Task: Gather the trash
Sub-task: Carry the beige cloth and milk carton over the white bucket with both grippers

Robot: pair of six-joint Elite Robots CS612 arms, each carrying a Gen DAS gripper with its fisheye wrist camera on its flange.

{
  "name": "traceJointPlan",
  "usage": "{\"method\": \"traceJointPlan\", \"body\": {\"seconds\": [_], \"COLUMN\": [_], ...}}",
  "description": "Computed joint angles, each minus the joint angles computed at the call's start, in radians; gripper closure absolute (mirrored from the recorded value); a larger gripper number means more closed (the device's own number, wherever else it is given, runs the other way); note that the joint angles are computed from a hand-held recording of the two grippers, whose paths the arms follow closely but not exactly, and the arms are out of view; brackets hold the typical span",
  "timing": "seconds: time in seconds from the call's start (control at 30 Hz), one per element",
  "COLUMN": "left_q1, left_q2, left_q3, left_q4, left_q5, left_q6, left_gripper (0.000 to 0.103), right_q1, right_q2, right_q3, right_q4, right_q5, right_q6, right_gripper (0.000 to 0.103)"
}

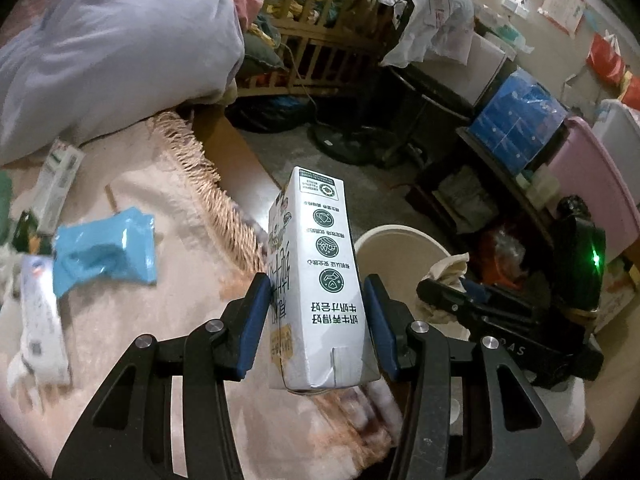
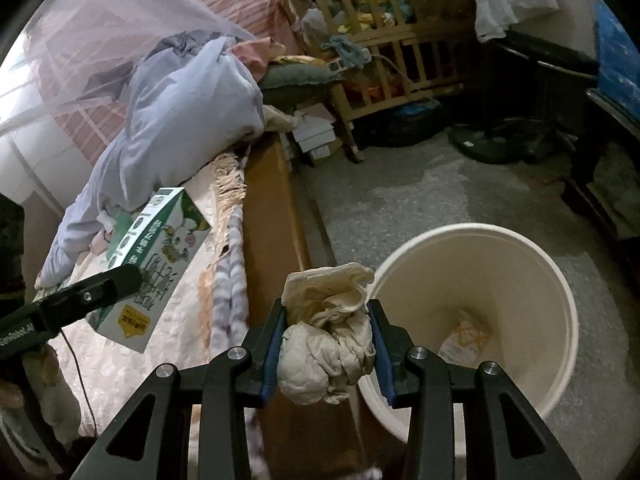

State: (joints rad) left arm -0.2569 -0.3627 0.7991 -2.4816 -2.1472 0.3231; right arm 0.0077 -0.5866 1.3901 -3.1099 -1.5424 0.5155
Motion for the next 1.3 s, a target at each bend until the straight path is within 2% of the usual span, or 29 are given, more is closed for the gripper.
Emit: {"method": "traceJointPlan", "body": {"seconds": [0.07, 0.13, 0.27, 0.43, 0.5, 0.57, 0.63, 0.73, 0.93, 1.1, 1.17, 1.3], "left_q1": [-0.002, -0.005, -0.009, -0.002, 0.008, 0.016, 0.019, 0.021, 0.017, -0.004, -0.020, -0.048], "left_q2": [0.034, 0.047, 0.029, -0.013, -0.036, -0.065, -0.088, -0.117, -0.169, -0.170, -0.160, -0.127], "left_q3": [-0.065, -0.089, -0.061, 0.017, 0.050, 0.093, 0.129, 0.163, 0.242, 0.251, 0.239, 0.199], "left_q4": [0.068, 0.097, 0.112, 0.085, 0.088, 0.080, 0.055, 0.089, 0.067, 0.077, 0.093, 0.106], "left_q5": [-0.010, -0.004, -0.019, -0.078, -0.109, -0.140, -0.153, -0.180, -0.207, -0.189, -0.167, -0.130], "left_q6": [-0.003, -0.004, 0.022, 0.065, 0.042, 0.039, 0.048, 0.081, 0.142, 0.126, 0.120, 0.088], "left_gripper": [0.057, 0.057, 0.057, 0.057, 0.057, 0.057, 0.057, 0.057, 0.057, 0.057, 0.057, 0.057], "right_q1": [-0.009, -0.019, -0.025, -0.007, 0.005, 0.013, 0.013, 0.022, 0.033, 0.026, 0.016, 0.002], "right_q2": [0.017, 0.030, 0.029, -0.010, -0.040, -0.066, -0.100, -0.151, -0.202, -0.181, -0.161, -0.124], "right_q3": [-0.027, -0.052, -0.052, 0.012, 0.066, 0.103, 0.150, 0.201, 0.245, 0.217, 0.212, 0.193], "right_q4": [0.020, 0.056, 0.066, 0.020, -0.011, -0.002, 0.001, 0.040, 0.034, 0.059, 0.051, 0.052], "right_q5": [0.035, 0.072, 0.095, -0.001, -0.071, -0.112, -0.112, -0.162, -0.216, -0.204, -0.178, -0.172], "right_q6": [-0.018, -0.019, 0.006, 0.034, 0.055, 0.088, 0.124, 0.123, 0.175, 0.160, 0.172, 0.173], "right_gripper": [0.065, 0.066, 0.066, 0.065, 0.066, 0.065, 0.066, 0.065, 0.066, 0.066, 0.065, 0.066]}}
